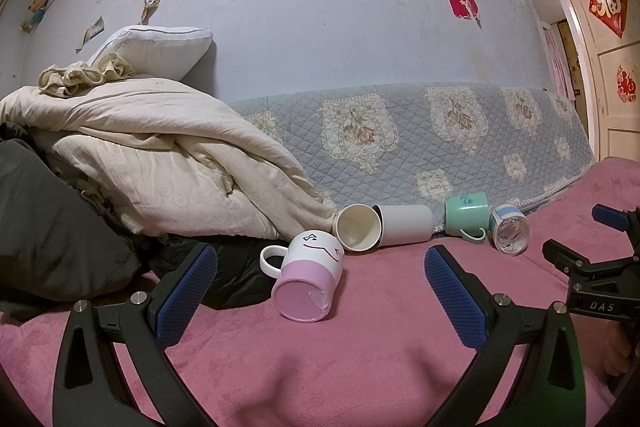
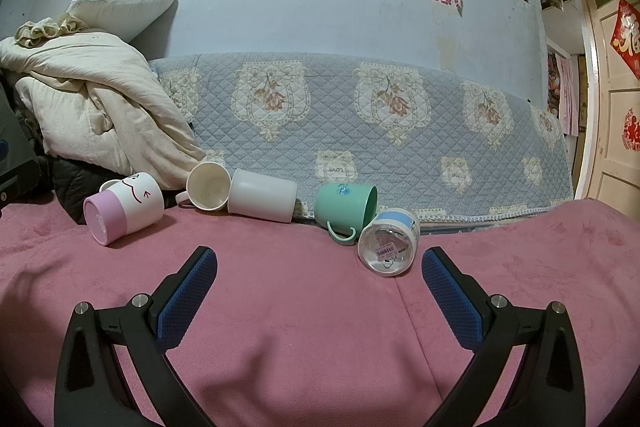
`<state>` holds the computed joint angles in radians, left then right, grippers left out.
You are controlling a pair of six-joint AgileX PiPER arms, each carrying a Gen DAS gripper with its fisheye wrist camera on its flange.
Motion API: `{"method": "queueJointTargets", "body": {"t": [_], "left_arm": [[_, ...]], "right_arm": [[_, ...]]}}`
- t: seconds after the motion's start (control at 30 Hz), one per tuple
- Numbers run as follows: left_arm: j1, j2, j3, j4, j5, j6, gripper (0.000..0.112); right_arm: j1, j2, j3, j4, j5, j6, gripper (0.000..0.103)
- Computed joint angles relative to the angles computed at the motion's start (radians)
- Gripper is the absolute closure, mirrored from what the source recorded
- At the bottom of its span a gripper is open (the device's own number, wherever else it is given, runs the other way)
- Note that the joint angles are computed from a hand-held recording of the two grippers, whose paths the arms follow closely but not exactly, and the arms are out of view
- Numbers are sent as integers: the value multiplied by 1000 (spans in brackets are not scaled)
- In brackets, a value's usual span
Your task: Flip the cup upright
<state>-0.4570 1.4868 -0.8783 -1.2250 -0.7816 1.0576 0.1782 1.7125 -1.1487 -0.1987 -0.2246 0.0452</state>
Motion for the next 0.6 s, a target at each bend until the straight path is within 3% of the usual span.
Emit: {"method": "queueJointTargets", "body": {"t": [0.47,0.6], "left_arm": [[1,13,-15,-16,7,26,9],[7,8,-12,-14,20,24,9]], "right_arm": [[0,1,-10,-17,20,14,0],[-17,6,9,-68,-13,79,0]]}}
